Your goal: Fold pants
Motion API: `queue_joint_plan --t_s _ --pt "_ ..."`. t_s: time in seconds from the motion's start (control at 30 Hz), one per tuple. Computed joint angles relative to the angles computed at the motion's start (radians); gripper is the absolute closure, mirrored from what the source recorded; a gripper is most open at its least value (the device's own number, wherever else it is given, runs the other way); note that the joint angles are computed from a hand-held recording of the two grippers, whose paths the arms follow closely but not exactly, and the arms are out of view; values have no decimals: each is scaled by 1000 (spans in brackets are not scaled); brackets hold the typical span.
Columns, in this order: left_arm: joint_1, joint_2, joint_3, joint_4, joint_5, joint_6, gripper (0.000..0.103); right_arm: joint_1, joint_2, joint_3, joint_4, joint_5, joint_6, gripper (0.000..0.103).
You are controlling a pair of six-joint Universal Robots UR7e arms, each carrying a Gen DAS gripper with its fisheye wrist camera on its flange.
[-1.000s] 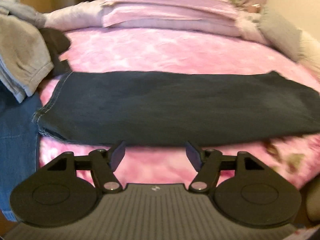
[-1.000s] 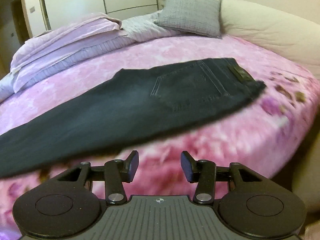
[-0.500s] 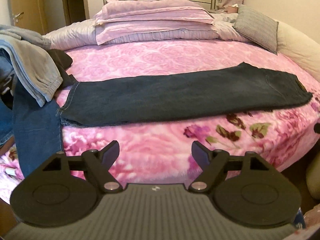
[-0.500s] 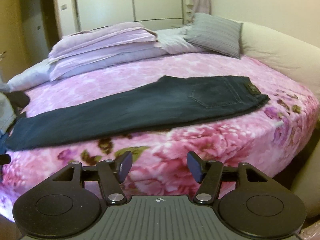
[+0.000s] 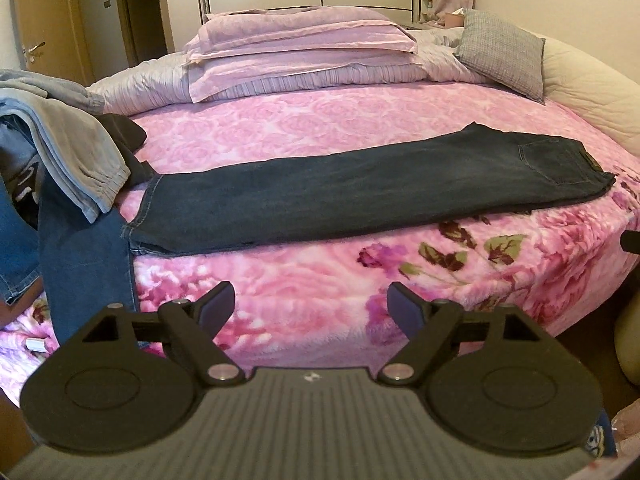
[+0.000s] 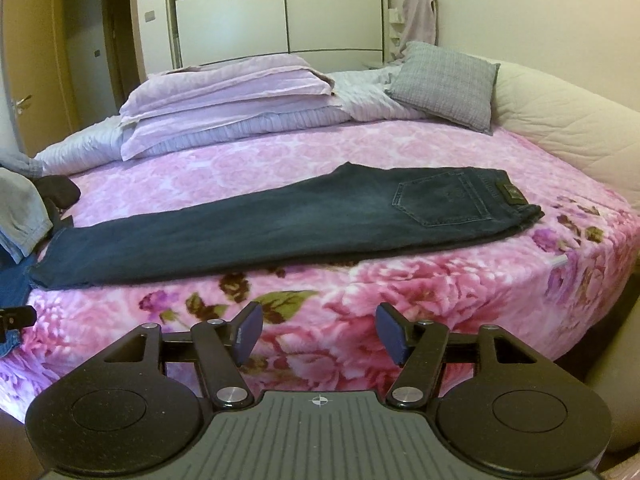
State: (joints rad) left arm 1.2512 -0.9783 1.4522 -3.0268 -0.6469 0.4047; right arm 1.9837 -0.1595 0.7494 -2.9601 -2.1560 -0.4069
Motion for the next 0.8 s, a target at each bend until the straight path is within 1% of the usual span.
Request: queue_joint_plan --t_s 0.27,0.4,0.53,0.7,0.77,0.8 --pt "-3 3 -4 -7 9 7 21 -1 -6 5 -16 -4 -1 43" --pt "-1 13 -21 1 15 7 21 -4 0 -14 -4 -8 1 42" --pt "1 30 -50 14 17 10 21 -7 5 -30 10 -8 5 42" --pt "11 63 -104 32 20 13 21 -15 22 -79 45 -6 9 42" --pt "26 77 -132 53 3 -18 21 -21 29 -97 57 -1 11 42" --pt "41 79 -153 100 -24 -78 21 -25 33 -109 67 3 12 42"
